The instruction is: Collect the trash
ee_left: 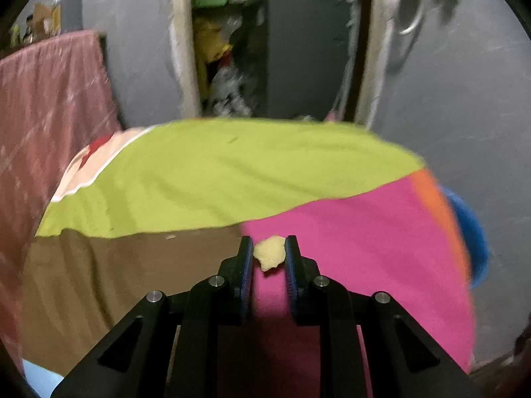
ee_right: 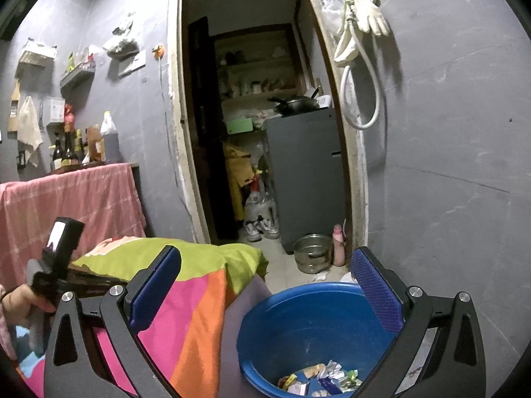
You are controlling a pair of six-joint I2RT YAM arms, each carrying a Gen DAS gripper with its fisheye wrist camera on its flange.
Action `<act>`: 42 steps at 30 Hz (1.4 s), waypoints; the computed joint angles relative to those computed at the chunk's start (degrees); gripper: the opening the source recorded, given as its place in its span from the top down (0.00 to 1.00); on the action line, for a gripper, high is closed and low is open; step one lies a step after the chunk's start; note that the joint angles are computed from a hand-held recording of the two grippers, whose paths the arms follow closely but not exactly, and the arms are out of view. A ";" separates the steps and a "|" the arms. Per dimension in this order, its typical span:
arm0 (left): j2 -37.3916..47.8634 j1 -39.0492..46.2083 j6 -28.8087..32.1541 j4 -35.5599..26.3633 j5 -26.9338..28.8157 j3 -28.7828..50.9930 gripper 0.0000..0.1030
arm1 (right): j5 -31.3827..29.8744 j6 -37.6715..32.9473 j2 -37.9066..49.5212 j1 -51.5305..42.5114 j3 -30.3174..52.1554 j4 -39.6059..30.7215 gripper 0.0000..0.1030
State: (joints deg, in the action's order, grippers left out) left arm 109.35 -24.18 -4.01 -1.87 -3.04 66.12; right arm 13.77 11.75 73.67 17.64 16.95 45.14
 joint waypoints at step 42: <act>-18.61 -21.43 -14.57 21.55 -3.19 -16.27 0.24 | 27.56 -1.01 -50.97 11.79 -7.02 -37.85 0.00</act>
State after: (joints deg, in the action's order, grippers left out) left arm 90.74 -45.61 -18.58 19.68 -6.22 49.85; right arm 41.33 10.74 22.70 29.43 9.92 7.29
